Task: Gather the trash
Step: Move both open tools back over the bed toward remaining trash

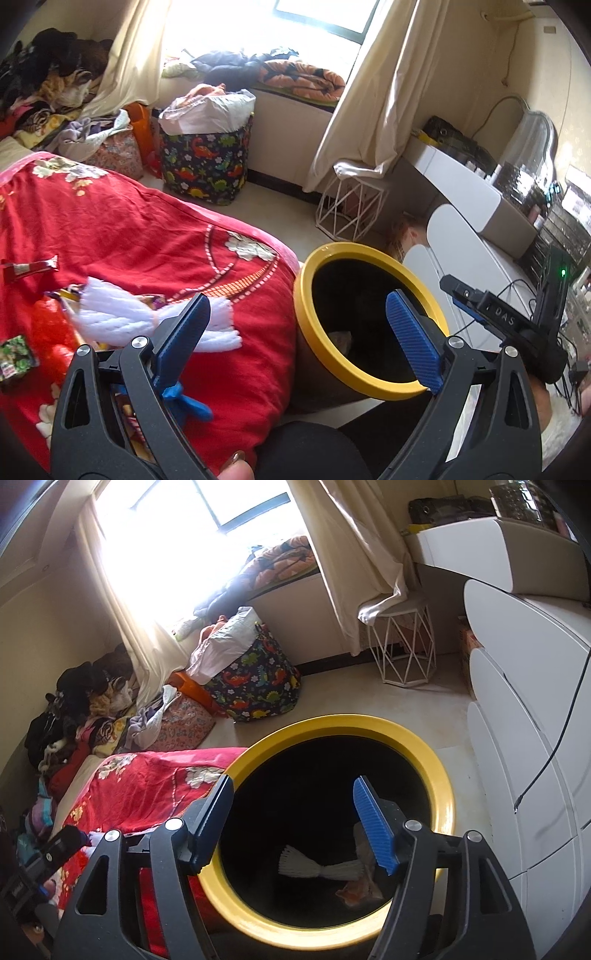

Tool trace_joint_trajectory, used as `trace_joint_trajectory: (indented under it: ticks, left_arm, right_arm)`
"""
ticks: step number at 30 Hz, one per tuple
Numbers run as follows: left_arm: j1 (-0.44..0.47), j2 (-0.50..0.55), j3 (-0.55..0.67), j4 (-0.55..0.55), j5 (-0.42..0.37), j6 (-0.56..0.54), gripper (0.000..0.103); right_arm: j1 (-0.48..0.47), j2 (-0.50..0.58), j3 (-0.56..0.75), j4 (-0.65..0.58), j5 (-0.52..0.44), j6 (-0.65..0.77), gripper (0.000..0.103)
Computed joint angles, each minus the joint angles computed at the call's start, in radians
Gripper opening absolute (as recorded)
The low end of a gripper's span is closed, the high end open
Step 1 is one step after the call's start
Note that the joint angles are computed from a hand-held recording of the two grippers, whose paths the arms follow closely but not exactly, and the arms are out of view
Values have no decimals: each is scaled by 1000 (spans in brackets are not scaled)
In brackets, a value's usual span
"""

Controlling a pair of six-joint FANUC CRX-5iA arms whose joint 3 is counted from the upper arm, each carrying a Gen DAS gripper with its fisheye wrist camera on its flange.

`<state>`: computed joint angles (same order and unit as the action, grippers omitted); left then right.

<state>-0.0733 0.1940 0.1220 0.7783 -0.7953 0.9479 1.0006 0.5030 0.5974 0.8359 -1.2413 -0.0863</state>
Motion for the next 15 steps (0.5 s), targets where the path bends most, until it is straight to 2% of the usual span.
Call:
trace_joint_trajectory:
  ticks: [15]
  left_arm:
    - [65, -51, -48, 32, 47, 9, 88]
  right_arm:
    - [23, 90, 168, -36, 10, 158, 67]
